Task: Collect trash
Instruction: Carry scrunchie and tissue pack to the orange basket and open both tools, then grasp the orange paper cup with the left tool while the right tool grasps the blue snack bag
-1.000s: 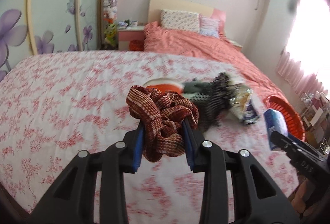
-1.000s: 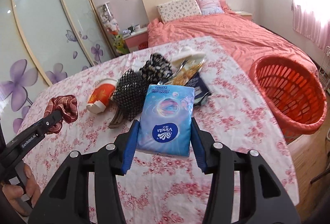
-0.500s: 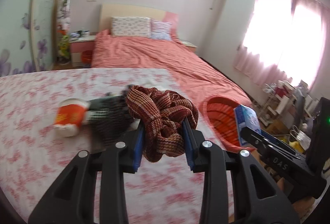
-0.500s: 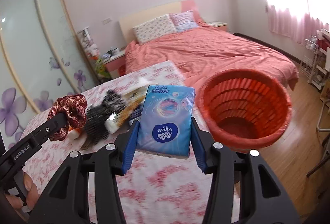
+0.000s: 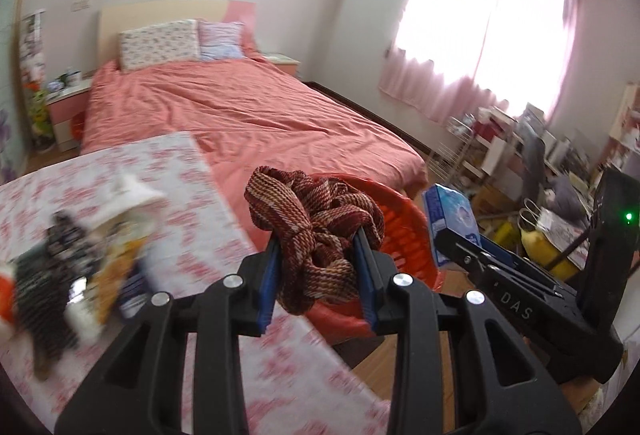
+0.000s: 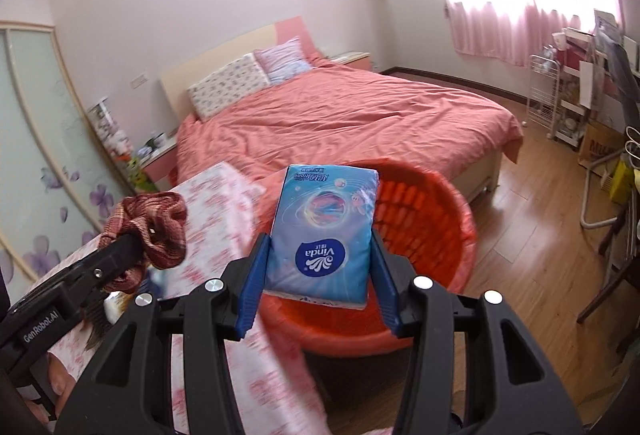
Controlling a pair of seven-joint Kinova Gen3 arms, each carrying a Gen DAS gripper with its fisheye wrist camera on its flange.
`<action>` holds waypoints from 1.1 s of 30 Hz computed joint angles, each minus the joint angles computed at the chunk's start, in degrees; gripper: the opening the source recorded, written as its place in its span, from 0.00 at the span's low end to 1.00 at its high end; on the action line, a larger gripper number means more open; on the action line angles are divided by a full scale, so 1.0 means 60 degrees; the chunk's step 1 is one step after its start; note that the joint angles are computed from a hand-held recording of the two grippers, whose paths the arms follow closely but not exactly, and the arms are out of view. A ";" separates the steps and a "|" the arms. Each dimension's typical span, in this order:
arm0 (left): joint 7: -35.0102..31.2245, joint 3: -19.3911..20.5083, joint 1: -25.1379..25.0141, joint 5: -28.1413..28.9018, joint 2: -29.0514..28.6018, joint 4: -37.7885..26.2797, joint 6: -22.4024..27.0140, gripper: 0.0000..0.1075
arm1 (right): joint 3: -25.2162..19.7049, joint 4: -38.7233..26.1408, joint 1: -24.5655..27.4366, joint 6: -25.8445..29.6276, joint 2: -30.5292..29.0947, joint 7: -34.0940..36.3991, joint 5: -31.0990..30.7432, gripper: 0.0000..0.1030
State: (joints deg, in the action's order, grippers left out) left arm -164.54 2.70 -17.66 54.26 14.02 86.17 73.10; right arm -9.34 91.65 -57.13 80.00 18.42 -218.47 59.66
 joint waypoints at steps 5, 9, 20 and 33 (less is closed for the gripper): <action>0.0326 0.0400 0.0817 -0.0443 0.0473 -0.0166 -0.0568 0.32 | 0.0047 0.0850 0.0504 -0.0748 -0.0373 -0.0623 -0.0017 0.47; 0.0674 0.0632 0.1278 -0.0827 0.0808 -0.0247 -0.1148 0.32 | -0.0008 0.1362 0.0836 -0.1145 -0.0575 -0.1153 0.0128 0.47; 0.1319 0.0781 0.1126 -0.1435 0.1066 -0.0379 -0.2239 0.63 | -0.0222 0.1668 0.1239 -0.1620 -0.0729 -0.1432 0.0125 0.59; -0.0188 -0.0041 -0.0547 -0.0961 0.0146 0.0434 -0.2705 0.73 | -0.0024 -0.0631 0.0344 -0.0579 0.0393 0.1026 -0.0294 0.59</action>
State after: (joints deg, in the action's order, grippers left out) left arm -165.67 2.46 -20.94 48.49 14.89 88.77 56.87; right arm -9.48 87.87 -55.06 76.52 20.77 -212.31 57.90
